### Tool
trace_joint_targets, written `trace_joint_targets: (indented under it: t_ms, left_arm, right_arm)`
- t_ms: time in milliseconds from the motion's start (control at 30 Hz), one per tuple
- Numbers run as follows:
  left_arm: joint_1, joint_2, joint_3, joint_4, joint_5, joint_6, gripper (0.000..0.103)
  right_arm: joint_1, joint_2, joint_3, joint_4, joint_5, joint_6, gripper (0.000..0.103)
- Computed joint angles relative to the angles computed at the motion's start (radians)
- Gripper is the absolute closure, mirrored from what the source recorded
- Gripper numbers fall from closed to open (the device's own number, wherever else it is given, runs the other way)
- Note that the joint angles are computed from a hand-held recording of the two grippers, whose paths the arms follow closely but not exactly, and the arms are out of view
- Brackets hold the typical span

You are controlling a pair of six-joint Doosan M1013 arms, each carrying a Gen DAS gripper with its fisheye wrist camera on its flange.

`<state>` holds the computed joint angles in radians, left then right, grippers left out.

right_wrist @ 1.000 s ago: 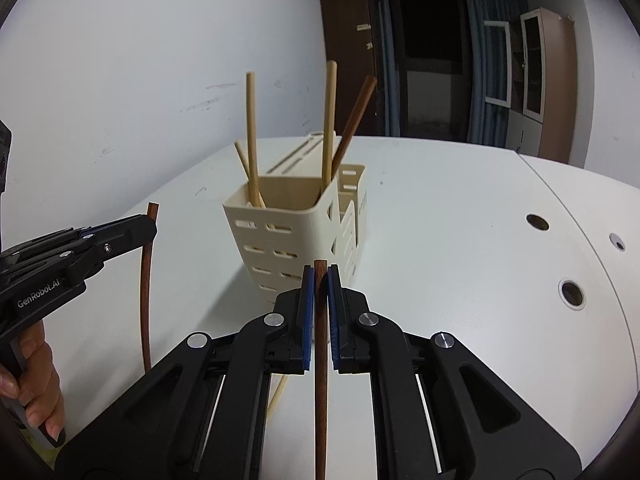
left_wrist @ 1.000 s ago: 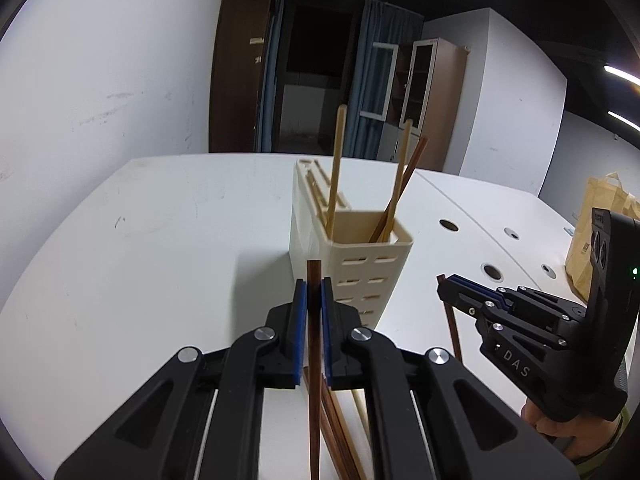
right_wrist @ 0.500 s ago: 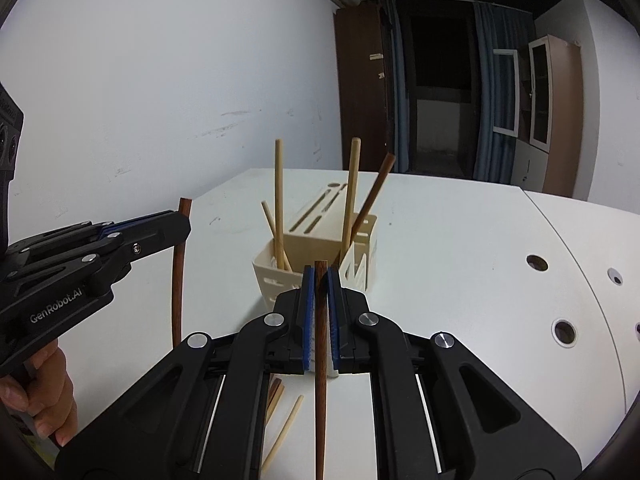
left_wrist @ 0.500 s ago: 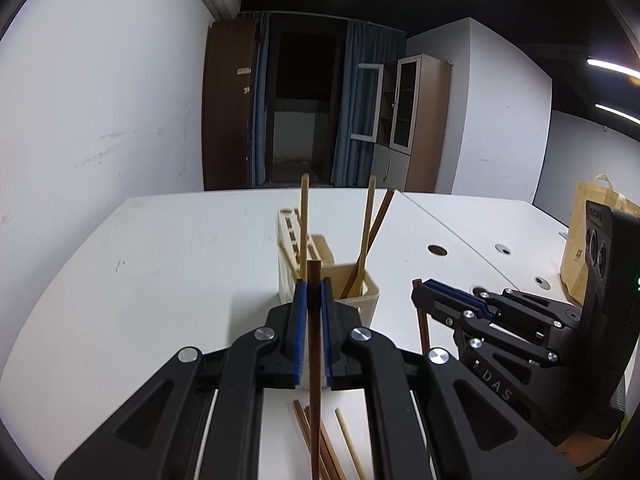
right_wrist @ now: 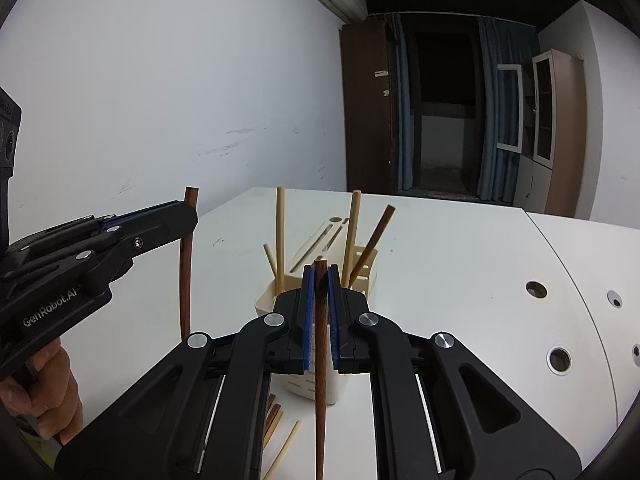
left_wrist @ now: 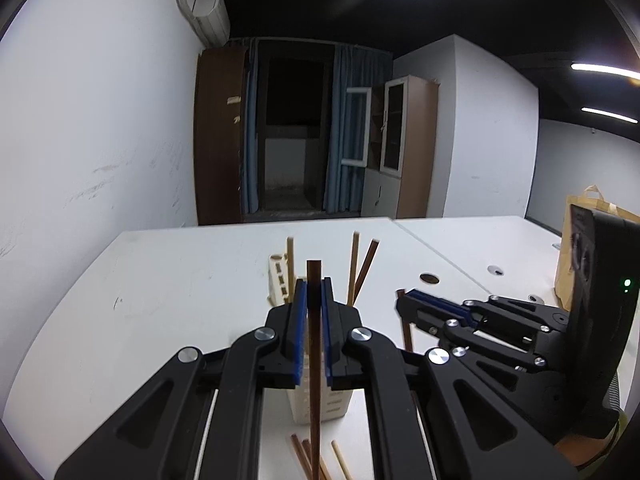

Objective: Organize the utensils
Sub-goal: 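Lift both dark chopsticks upright and carry them over the cream holder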

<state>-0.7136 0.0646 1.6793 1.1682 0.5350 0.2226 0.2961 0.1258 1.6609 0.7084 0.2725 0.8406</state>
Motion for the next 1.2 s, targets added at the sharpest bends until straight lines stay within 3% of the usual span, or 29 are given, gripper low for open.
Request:
trace_joint_targets:
  t_ms: [167,300,567,767,833,967,1200]
  left_arm:
    - [0.002,-0.002,0.007,0.107,-0.017,-0.095,0.096]
    - [0.001,-0.004,0.011,0.195,-0.014,-0.171,0.096]
    - [-0.007,-0.008,0.025,0.413,0.012,-0.381,0.096]
    - [-0.008,-0.014,0.033,0.533,0.025,-0.502,0.096]
    - [-0.006,-0.021,0.049,0.656,0.018,-0.614,0.096]
    - [-0.017,-0.029,0.083,0.893,0.098,-0.807,0.096]
    - [-0.033,-0.029,0.116,1.093,0.218,-0.974,0.096]
  right_arm:
    - [-0.001,0.011,-0.011,0.074,-0.016,-0.082,0.097]
    - [-0.009,0.012,-0.014,0.240,-0.023,-0.229,0.097]
    - [-0.030,0.000,-0.001,0.758,-0.006,-0.714,0.097]
    - [-0.037,-0.010,0.018,1.060,0.044,-1.022,0.097]
    - [-0.040,-0.016,0.028,1.175,0.068,-1.137,0.097]
    - [-0.046,-0.025,0.048,1.402,0.111,-1.366,0.097]
    - [-0.067,-0.029,0.078,1.661,0.224,-1.579,0.097]
